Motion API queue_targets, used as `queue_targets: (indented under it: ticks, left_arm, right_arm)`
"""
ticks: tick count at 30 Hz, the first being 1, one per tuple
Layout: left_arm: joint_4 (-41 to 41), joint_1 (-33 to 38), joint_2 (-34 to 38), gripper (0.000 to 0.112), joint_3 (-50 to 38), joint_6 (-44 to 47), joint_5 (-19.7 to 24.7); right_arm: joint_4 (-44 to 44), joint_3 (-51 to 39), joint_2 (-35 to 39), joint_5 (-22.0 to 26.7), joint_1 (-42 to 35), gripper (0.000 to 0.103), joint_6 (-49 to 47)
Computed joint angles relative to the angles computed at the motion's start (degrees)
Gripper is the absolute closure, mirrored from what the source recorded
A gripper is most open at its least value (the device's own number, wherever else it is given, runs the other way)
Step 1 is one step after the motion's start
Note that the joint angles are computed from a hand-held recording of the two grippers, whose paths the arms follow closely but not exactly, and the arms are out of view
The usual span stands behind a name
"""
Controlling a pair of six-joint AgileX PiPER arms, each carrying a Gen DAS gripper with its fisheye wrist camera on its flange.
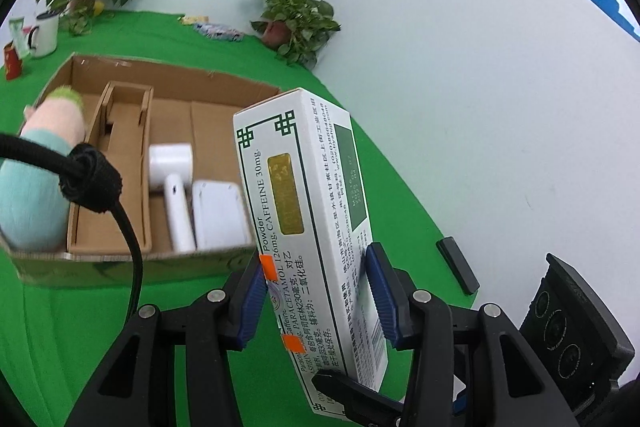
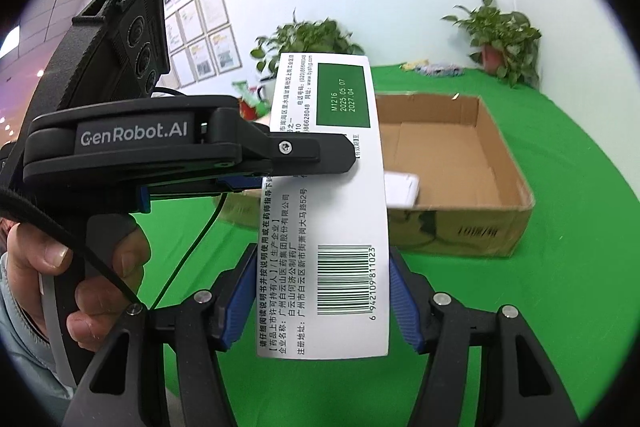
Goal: Organize objects
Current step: 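Lift the carton with the right gripper and carry it over the box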
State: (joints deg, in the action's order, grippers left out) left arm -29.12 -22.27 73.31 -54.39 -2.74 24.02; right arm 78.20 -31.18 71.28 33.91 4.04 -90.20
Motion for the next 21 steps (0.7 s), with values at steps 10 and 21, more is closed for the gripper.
queue_targets:
  ticks: [10,21]
  left_arm:
    - [5.0,0.0,6.3,0.067,-15.0,-2.7,7.7]
    - [3.3,4.9,22.7,0.067,-38.1,-0.5,19.1]
  right_arm:
    - [-0.9,-5.6,0.9,0.7,-2.4,0.044,2.9]
    - [-12.3,-20.4,10.6,3.0,-2.0,0.044,18.0]
